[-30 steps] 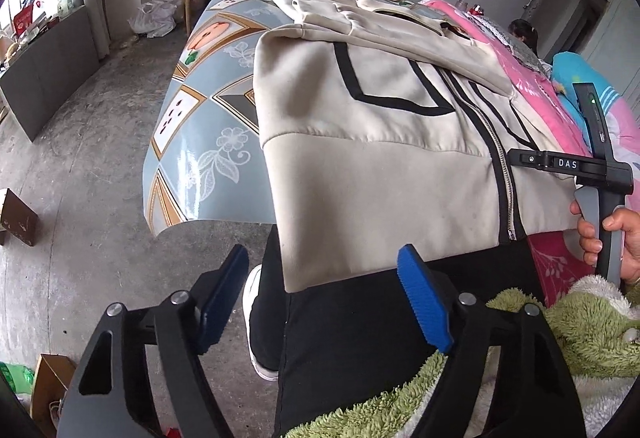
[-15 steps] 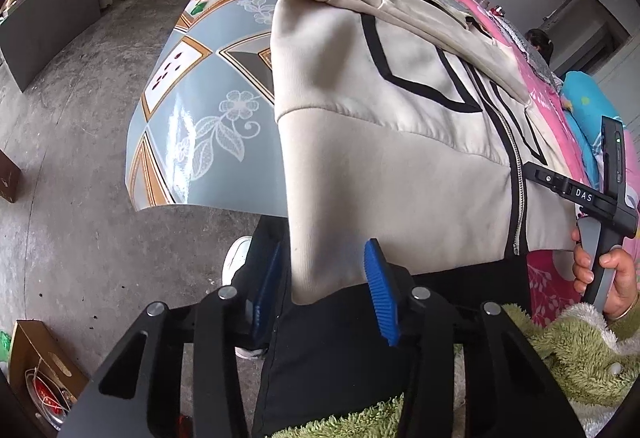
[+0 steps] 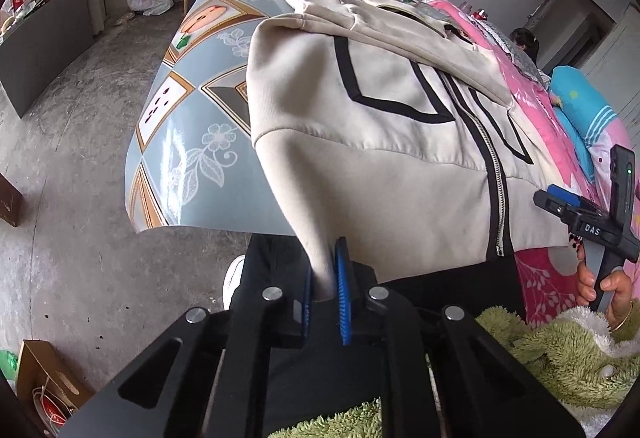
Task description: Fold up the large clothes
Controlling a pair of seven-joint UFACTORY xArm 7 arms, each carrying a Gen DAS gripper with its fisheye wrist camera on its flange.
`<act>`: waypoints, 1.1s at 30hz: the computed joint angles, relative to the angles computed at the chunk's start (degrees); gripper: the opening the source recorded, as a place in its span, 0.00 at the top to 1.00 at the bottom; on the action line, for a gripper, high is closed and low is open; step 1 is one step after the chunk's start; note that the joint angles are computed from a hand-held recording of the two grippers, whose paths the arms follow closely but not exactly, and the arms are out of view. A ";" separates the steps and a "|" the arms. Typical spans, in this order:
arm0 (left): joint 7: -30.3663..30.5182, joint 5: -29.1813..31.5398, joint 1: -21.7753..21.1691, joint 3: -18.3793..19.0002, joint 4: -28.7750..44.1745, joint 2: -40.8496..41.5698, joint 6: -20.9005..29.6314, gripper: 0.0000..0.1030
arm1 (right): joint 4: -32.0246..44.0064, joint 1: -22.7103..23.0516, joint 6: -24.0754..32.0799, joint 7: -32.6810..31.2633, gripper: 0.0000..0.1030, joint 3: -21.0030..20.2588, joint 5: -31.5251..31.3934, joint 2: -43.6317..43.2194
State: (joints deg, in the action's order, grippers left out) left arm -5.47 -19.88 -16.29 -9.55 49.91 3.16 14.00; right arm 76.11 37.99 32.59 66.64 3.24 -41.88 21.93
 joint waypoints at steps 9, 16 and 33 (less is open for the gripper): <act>-2.43 4.97 -0.34 0.36 0.75 0.35 0.56 0.90 | -16.86 -4.47 2.92 13.65 0.18 2.24 -2.77 -15.61; -5.20 9.17 -0.63 0.69 1.28 0.62 1.01 0.90 | -21.65 -11.09 -1.72 9.38 0.38 5.42 4.61 -17.85; -7.13 12.95 -0.77 0.66 1.37 0.49 0.91 0.91 | -31.24 -14.13 -9.13 11.13 0.76 7.99 11.93 -21.57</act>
State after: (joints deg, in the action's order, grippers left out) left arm -12.60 -6.93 -17.06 -8.89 51.27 3.65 14.90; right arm 44.87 23.86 23.46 77.76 11.24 -29.94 0.36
